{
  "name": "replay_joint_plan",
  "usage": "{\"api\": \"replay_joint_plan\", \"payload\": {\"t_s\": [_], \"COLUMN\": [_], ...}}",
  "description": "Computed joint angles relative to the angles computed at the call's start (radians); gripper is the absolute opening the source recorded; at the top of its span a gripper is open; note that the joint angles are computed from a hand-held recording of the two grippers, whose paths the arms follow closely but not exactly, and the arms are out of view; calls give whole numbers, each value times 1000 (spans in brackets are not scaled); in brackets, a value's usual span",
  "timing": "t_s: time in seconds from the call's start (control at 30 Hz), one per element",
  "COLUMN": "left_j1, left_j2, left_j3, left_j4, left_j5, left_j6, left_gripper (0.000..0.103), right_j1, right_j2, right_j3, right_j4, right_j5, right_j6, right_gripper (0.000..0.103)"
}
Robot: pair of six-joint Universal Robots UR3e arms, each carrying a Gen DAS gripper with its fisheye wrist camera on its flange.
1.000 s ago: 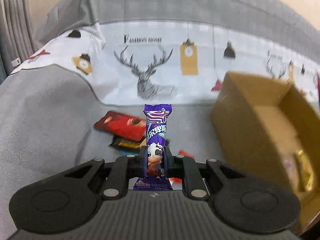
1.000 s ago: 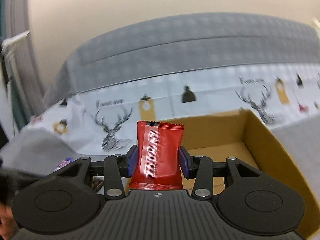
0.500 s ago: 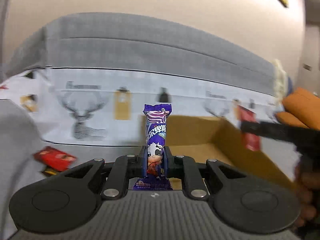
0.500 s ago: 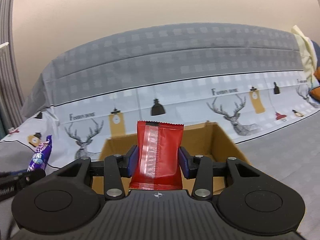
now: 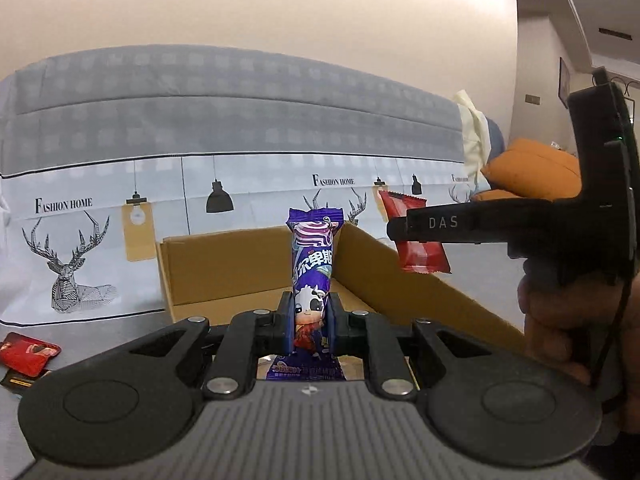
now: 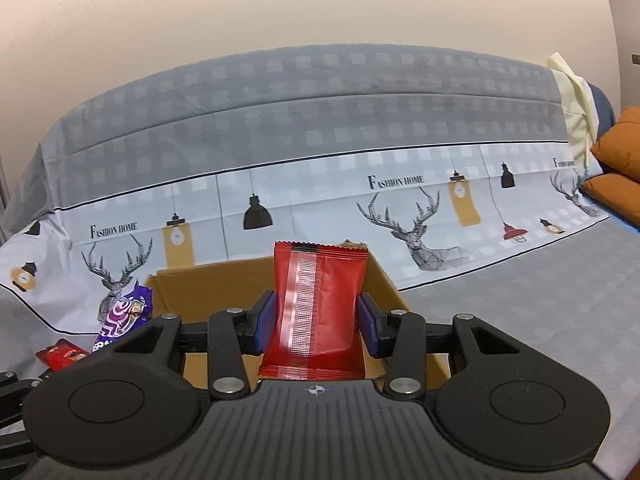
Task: Organize snacks
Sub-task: 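Lower both held snacks into the box and open both tools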
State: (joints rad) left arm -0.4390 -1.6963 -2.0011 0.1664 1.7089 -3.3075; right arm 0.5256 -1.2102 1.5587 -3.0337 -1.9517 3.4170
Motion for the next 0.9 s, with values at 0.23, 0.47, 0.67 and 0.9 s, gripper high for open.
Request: {"api": "replay_joint_plan", "payload": {"t_s": [0.23, 0.47, 0.67, 0.9], "left_j1": [18, 24, 18, 39], "left_j2": [-15, -13, -10, -3], "left_j3": [14, 12, 14, 20], "left_j4": [4, 10, 12, -20], "left_j5": [-25, -36, -33, -84], "left_j6": [-6, -10, -13, -17], "left_gripper": [17, 17, 17, 38], "right_j1": [10, 17, 19, 23], "right_j2": [9, 22, 26, 35], "right_j3": [-9, -31, -41, -62], "right_j4": [-2, 12, 25, 63], "right_j5": [-15, -24, -28, -42], "right_j6": [-21, -29, -28, -25], "right_gripper": [46, 47, 47, 62]}}
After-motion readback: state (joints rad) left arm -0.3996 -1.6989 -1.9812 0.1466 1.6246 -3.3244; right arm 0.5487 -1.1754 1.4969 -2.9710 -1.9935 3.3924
